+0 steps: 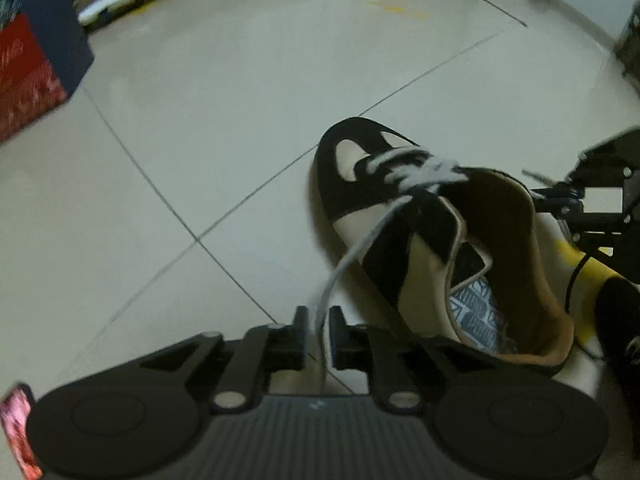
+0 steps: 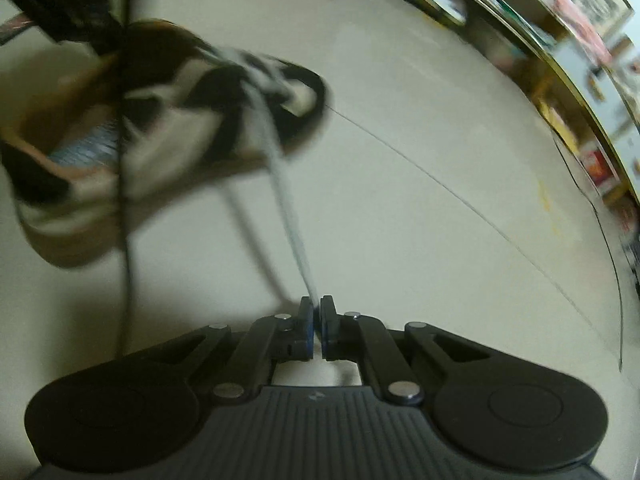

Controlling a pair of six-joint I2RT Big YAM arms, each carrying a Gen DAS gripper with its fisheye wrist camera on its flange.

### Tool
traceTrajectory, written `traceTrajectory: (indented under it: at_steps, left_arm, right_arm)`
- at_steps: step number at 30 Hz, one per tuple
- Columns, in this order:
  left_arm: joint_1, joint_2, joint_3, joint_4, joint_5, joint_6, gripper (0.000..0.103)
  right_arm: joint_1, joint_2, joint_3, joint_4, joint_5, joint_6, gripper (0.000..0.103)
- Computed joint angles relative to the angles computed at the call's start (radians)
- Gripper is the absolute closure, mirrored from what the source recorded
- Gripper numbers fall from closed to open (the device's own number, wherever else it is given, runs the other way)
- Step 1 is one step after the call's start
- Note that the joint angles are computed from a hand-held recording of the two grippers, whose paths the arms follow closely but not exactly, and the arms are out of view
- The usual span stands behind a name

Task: Lace up shoes with both hands

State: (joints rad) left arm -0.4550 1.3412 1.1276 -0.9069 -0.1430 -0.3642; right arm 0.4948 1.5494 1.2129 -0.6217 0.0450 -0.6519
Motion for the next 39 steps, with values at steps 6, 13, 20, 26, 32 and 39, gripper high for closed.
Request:
traceTrajectory:
  at_steps: [6,13,20,26,32,39]
  left_arm:
    - [0.026,-0.021,0.010,-0.001,0.029,-0.031,0.069]
    - [0.058,-0.050,-0.008,-0.001,0.094,-0.105,0.053]
    - [0.065,-0.044,0.006,0.020,0.141,-0.134,0.044]
    - [0.066,-0.041,0.024,0.033,0.179,-0.117,0.044]
    - [0.057,-0.018,0.042,0.042,0.202,-0.115,0.042]
    - [0.054,-0.018,0.049,0.049,0.203,-0.122,0.042]
  right_arm:
    - [-0.068,0.019,0.013,0.006,0.137,0.055,0.100]
    - [-0.113,0.065,0.045,0.045,0.250,0.020,0.100]
    - [-0.167,0.152,0.138,-0.026,0.256,0.121,0.098]
    - [-0.205,0.202,0.198,-0.042,0.289,0.185,0.097]
    - [-0.260,0.223,0.226,-0.021,0.353,0.198,0.095]
    - [-0.329,0.281,0.330,-0.102,0.381,0.418,0.087]
